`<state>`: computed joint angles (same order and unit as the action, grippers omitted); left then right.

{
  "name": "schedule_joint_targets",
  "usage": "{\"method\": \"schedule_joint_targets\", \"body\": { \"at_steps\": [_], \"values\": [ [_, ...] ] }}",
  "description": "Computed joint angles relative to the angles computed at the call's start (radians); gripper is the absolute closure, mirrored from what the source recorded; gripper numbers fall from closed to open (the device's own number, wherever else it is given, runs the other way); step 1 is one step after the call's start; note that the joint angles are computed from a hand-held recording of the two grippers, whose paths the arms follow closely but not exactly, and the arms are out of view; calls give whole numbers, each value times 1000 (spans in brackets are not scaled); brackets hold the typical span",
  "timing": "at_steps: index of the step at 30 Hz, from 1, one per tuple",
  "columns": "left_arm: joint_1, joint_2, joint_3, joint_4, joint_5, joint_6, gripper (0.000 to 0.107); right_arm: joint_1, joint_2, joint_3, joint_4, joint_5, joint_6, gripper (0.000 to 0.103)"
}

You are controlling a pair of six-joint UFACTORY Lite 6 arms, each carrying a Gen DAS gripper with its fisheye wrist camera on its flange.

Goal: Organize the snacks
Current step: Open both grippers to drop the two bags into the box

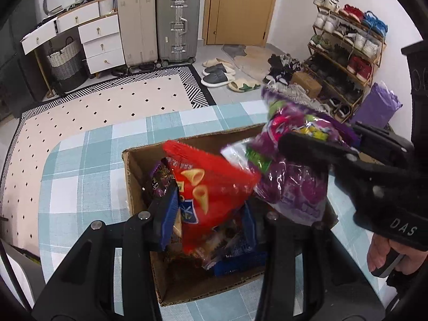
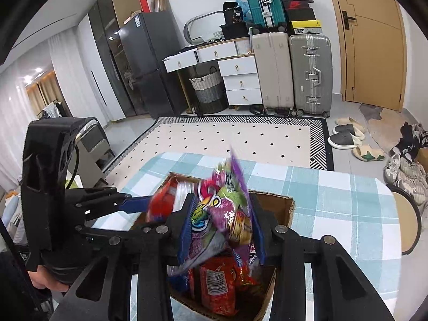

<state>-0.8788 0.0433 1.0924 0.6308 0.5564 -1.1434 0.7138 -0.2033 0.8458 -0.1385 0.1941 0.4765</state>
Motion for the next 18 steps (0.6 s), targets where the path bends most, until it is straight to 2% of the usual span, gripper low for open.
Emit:
{"method": "schedule_joint_targets", "body": {
  "at_steps": [2, 4, 6, 8, 10, 12, 18],
  "values": [
    [0, -1, -6, 23, -1, -13, 67, 0, 1, -7, -51, -6, 56, 55],
    [-3, -7, -9, 34, 7, -16, 61, -3, -17, -21, -48, -14, 53, 53],
    [-15, -24, -17, 72, 25, -58, 39, 1, -46, -33, -128, -8, 133, 52],
    [-38, -51, -20, 109, 70, -104, 27, 5, -74, -37, -152, 11, 154, 50],
    [-62, -93, -33, 140, 93, -140, 27, 27, -110, -39, -262, 43, 262, 50],
    [-89, -116, -26, 140, 139, -139, 27, 43, -141, -32, -288, 76, 289, 49],
    [-243, -188, -5, 192, 326, -203, 27, 130, -242, -21, -411, 185, 428, 49]
  ]
}}
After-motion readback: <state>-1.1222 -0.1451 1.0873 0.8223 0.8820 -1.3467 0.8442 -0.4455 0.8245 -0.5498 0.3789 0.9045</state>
